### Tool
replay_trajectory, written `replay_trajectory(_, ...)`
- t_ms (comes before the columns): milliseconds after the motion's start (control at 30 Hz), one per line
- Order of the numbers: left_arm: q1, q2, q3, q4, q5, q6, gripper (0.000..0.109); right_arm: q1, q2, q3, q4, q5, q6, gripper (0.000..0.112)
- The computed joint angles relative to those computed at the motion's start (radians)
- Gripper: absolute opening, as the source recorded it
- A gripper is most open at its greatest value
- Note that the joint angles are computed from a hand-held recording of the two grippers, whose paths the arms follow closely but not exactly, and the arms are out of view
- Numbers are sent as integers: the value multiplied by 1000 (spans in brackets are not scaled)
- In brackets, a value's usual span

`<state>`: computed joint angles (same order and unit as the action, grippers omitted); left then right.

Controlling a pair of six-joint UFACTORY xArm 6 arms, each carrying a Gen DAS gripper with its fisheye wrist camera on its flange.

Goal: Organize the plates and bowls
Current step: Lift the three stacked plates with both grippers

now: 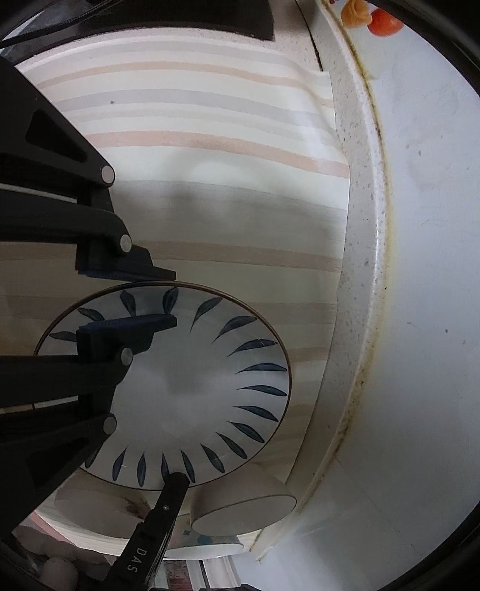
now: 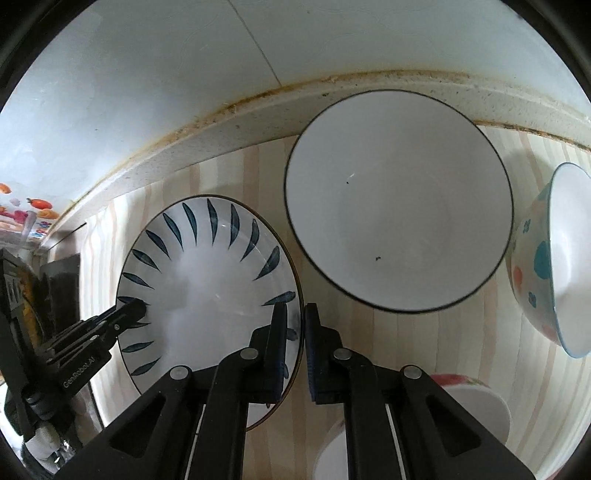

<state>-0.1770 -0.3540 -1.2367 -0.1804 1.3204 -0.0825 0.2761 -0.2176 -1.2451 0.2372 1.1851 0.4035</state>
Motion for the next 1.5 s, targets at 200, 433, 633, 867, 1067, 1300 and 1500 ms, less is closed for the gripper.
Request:
replay_trajectory(200, -14, -71, 5, 10, 29, -38, 14, 22, -35, -20, -14, 23, -10, 11)
replay_trajectory(433, -4, -178, -16, 2, 110, -66, 14, 28, -134, -20, -1, 85, -40, 11)
replay_trajectory(633, -15, -280, -25, 15, 174, -90, 14, 32, -259, 18, 20, 144, -56, 11)
replay_trajectory(867, -126, -414, 8, 78, 238, -203, 14, 57, -407, 78, 28, 220, -48, 11)
replay_trajectory(1067, -257, -525, 83, 117, 290, -336, 14, 68, -540, 153, 32, 285, -34, 11)
replay_trajectory(1300, -425, -635, 213, 153, 336, -509, 15, 79, -687, 284, 34, 347, -19, 11)
replay_trajectory(1500, -520, -656, 271, 178, 341, -589, 15, 65, -791, 406, 47, 374, -16, 11)
